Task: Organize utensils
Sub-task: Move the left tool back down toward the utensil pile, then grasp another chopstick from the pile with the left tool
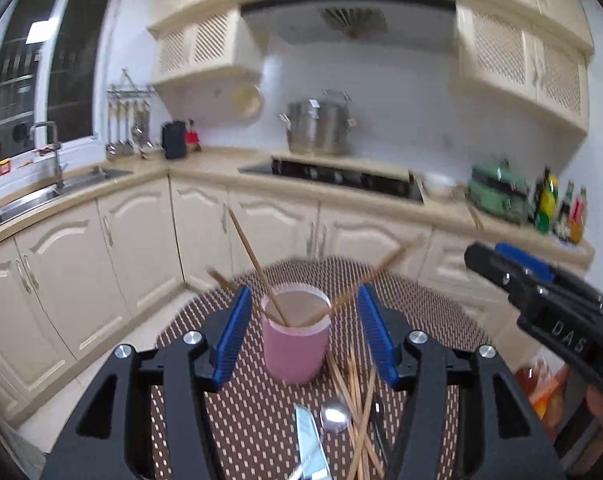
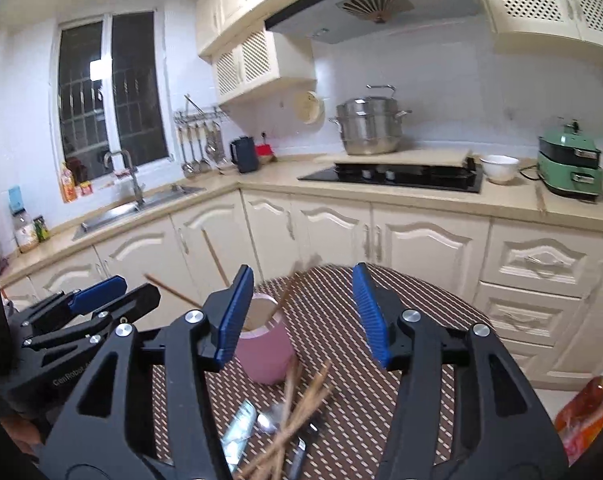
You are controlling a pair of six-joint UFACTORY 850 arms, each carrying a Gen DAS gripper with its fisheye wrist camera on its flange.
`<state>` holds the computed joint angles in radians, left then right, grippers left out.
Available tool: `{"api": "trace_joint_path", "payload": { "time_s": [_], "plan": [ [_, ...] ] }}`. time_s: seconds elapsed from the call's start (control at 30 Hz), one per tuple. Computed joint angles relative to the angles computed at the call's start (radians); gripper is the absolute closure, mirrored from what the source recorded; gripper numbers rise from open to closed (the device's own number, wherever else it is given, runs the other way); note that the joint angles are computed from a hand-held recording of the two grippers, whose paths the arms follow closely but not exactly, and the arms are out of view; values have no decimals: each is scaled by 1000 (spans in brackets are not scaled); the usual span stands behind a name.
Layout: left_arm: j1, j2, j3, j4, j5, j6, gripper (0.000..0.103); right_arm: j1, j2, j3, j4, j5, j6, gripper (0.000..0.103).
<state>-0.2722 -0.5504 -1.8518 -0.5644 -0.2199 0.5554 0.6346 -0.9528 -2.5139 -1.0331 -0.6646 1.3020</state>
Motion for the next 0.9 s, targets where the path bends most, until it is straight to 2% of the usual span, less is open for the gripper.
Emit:
{"api": "trace_joint_path", "payload": {
  "time_s": [0.03, 0.17, 0.37, 0.47, 0.6, 0.63, 0.7, 0.83, 0.9],
  "plan": [
    [-6, -10, -9, 54, -41, -30, 48, -1, 30, 61, -10, 3, 29, 51],
    [-25, -63, -57, 113, -184, -35, 48, -11, 90, 199, 16, 24, 83, 51],
    [-57, -188, -184, 282, -379, -139, 48, -24, 136, 334, 92, 49, 110, 51],
    [-79, -250, -246, 398, -436, -212, 49, -35, 150, 385, 144, 73, 109, 50],
    [-101, -292, -287, 483, -463, -253, 49, -44, 156, 425, 204, 95, 93, 50],
    [-104, -293, -283, 503, -462, -261, 51, -47, 158, 435, 219, 102, 88, 50],
    [-114, -325, -325, 558, -498, -292, 63, -51, 159, 445, 235, 111, 83, 50],
    [-117, -390, -420, 579, -571, -303, 74, -61, 159, 453, 273, 125, 61, 50],
    [-115, -419, -465, 580, -602, -313, 89, -64, 157, 454, 285, 128, 52, 50]
  ]
}}
